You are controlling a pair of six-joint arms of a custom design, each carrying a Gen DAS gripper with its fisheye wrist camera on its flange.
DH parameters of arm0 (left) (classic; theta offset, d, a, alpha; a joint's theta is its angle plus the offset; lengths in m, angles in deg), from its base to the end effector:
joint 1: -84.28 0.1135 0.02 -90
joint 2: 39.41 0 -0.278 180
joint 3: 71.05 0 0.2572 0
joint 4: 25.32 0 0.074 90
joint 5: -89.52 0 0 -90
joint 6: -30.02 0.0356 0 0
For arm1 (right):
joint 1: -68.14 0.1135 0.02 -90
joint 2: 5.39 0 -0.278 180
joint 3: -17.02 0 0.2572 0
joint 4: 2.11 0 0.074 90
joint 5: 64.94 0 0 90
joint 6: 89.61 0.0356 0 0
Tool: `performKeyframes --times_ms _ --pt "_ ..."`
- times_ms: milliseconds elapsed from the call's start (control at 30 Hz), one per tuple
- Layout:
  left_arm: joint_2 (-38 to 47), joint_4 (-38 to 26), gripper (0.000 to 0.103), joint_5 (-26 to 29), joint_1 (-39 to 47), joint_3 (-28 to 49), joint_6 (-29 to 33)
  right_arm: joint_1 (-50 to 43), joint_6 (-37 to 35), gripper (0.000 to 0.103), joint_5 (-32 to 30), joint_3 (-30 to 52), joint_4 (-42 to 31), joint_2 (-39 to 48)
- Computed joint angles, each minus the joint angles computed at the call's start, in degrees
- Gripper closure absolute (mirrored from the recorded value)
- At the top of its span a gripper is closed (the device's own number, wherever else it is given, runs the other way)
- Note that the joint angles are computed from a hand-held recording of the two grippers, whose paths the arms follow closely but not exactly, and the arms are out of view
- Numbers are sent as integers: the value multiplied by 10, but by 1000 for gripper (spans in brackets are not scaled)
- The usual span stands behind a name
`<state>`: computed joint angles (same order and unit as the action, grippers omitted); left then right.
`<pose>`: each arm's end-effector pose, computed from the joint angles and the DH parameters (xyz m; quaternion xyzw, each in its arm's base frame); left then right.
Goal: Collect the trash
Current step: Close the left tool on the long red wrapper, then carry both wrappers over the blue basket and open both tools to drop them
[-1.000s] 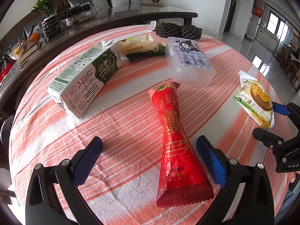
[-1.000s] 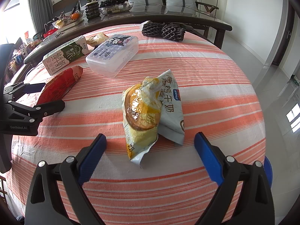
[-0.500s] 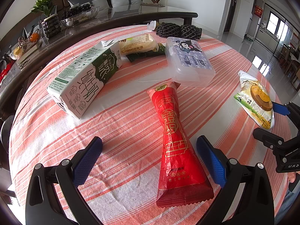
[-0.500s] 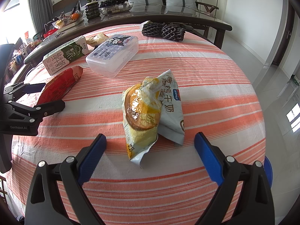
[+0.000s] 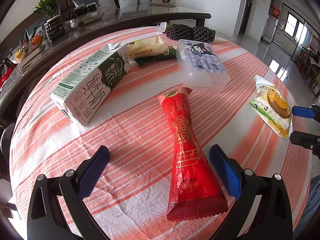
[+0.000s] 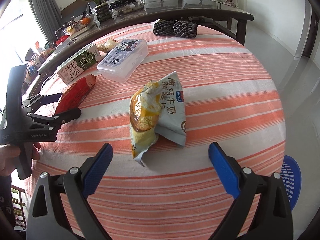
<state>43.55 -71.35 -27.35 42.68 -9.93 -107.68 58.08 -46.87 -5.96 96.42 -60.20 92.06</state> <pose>0.2085 -0.1636 0.1958 -0.0953 0.9508 0.0310 0.2930 0.3238 -0.0388 0.2080 -0.3357 0.8963 0.1772 0.2293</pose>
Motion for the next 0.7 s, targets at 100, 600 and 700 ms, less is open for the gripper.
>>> performKeyframes --times_ms 100,600,700 --pt "0 -16 4 25 11 10 20 10 -7 9 24 29 -26 4" --pt "-13 -17 70 84 38 48 81 101 84 15 72 151 -94 88" --pt "-31 -11 89 96 36 39 79 99 67 61 82 140 -87 76"
